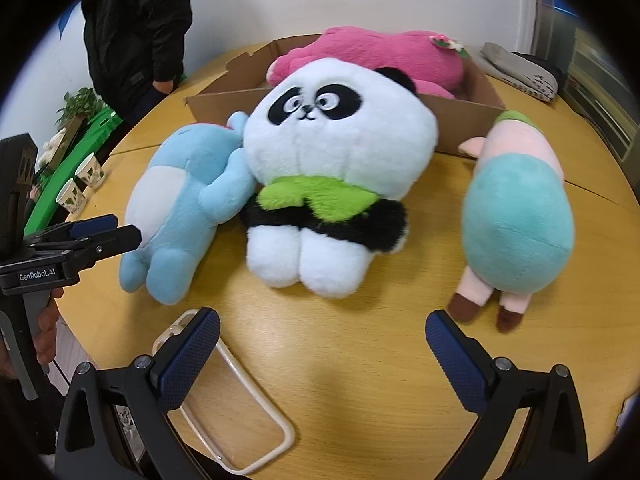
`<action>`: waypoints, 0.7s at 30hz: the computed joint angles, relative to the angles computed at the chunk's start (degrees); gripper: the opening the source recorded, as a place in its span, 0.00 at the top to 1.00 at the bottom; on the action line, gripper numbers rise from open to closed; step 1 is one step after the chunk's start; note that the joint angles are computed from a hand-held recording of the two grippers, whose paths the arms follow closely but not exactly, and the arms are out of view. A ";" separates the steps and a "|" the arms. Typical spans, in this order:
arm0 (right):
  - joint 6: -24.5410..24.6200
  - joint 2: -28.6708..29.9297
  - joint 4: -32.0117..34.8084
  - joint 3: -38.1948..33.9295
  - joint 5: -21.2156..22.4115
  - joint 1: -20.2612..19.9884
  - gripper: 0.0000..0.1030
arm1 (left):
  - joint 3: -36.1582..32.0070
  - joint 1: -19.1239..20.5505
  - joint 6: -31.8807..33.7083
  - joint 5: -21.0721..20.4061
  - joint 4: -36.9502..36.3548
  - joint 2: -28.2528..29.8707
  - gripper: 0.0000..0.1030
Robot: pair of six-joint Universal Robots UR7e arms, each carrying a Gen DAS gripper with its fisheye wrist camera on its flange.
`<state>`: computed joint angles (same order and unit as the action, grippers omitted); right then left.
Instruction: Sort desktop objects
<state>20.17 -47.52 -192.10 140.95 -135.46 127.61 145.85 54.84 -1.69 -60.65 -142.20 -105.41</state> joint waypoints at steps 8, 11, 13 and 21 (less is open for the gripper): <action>-0.34 1.72 1.35 -1.65 0.98 0.10 0.00 | -0.05 1.38 0.90 -0.39 -0.14 0.11 0.10; -0.37 1.98 1.93 -2.15 0.99 0.38 0.00 | -0.06 1.81 1.48 -0.84 -0.16 -0.22 0.10; -0.25 2.11 2.35 -2.47 0.83 0.71 0.00 | 0.02 1.96 1.77 -1.02 -0.12 -0.60 0.10; -0.14 2.80 3.26 -3.65 0.91 1.69 0.00 | -0.08 2.72 2.81 -1.84 -0.01 -0.94 0.10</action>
